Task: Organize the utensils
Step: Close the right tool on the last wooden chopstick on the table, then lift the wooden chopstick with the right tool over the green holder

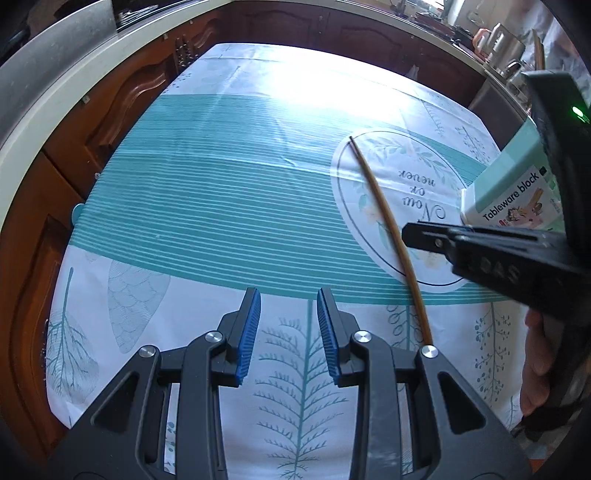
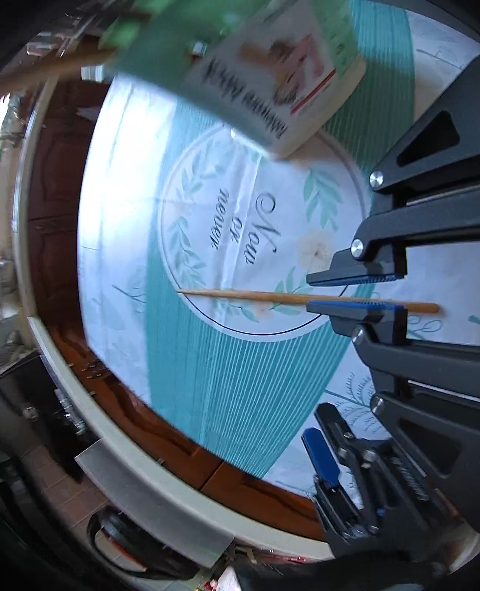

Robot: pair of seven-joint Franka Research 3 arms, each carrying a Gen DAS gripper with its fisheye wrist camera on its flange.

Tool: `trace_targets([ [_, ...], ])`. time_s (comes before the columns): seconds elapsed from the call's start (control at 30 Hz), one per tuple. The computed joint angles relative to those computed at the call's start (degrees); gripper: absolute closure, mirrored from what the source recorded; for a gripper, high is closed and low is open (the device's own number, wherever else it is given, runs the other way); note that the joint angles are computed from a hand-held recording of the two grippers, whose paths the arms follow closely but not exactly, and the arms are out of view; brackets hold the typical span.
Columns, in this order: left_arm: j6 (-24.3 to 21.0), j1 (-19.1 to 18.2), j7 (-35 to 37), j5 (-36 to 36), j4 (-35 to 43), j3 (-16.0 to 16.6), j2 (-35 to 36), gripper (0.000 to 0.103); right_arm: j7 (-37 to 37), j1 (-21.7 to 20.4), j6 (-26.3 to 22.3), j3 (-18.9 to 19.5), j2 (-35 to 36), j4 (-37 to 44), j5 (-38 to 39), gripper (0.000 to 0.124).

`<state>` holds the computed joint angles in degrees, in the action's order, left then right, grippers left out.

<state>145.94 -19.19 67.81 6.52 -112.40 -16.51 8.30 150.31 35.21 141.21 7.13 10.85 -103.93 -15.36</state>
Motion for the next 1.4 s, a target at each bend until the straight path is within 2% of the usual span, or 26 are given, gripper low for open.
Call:
trace_targets([
  [0.07,-0.43,0.13,-0.81,0.1,0.07,0.29,0.14,0.073,-3.43,-0.91,-1.81,0.41,2.37,2.99,3.4,0.116],
  [0.17,-1.28,0.41,-1.21,-0.17,0.4,0.43,0.45,0.062,-7.1,-1.06,-5.27,0.17,5.86,7.87,6.31,0.115],
  [0.2,-1.52,0.46,-1.52,0.0,0.51,0.54,0.54,0.062,-8.05,-0.94,-6.69,-0.01,6.8,9.33,6.91,0.113],
  [0.27,-1.34,0.57,-1.8,0.4,0.44,0.65,0.52,0.061,-9.69,-0.71,-9.55,-0.36,8.77,12.43,8.15,0.099],
  [0.43,-0.97,0.91,-2.52,0.72,0.09,0.79,0.32,0.061,-11.56,0.47,-15.48,-1.71,13.22,19.6,8.88,0.098],
  [0.6,-0.5,1.25,-2.44,0.19,-0.81,0.78,-0.42,0.061,-13.83,2.64,-25.91,-3.2,19.89,31.64,6.95,0.098],
  [0.67,-0.5,1.34,-2.24,-0.09,-1.09,0.74,-0.69,0.061,-15.99,4.32,-32.29,-4.0,24.1,39.23,5.01,0.098],
  [0.77,-0.25,1.33,-2.13,-0.22,-1.62,0.71,-1.24,0.061,-18.71,5.96,-37.08,-5.09,27.92,46.1,3.8,0.1],
  [0.87,-0.12,1.1,-2.38,0.26,-1.99,0.68,-1.71,0.061,-19.2,5.03,-35.1,-4.83,27.21,44.64,6.66,0.117],
  [0.93,-0.09,0.97,-2.36,0.44,-2.21,0.62,-2.03,0.061,-18.9,5.44,-34.9,-5.16,27.8,45.37,6.9,0.117],
  [1.0,-0.05,0.78,-2.47,0.86,-2.28,0.59,-2.23,0.061,-17.77,5.1,-31.67,-5.05,24.95,40.41,7.81,0.117],
  [1.13,-0.19,0.21,-2.97,2.03,-2.32,0.42,-2.68,0.061,-14.52,4.11,-20.63,-4.08,16.47,25.72,9.21,0.118],
  [1.33,-0.11,-0.95,-3.78,4.31,-2.18,-0.01,-3.58,0.061,-5.58,3.98,-6.4,-2.85,4.06,6.75,4.77,0.118],
  [1.4,0.11,-1.42,-4.21,5.44,-2.11,-0.15,-3.93,0.061,-1.94,3.62,-3.12,-2.27,-0.44,0.86,1.99,0.118],
])
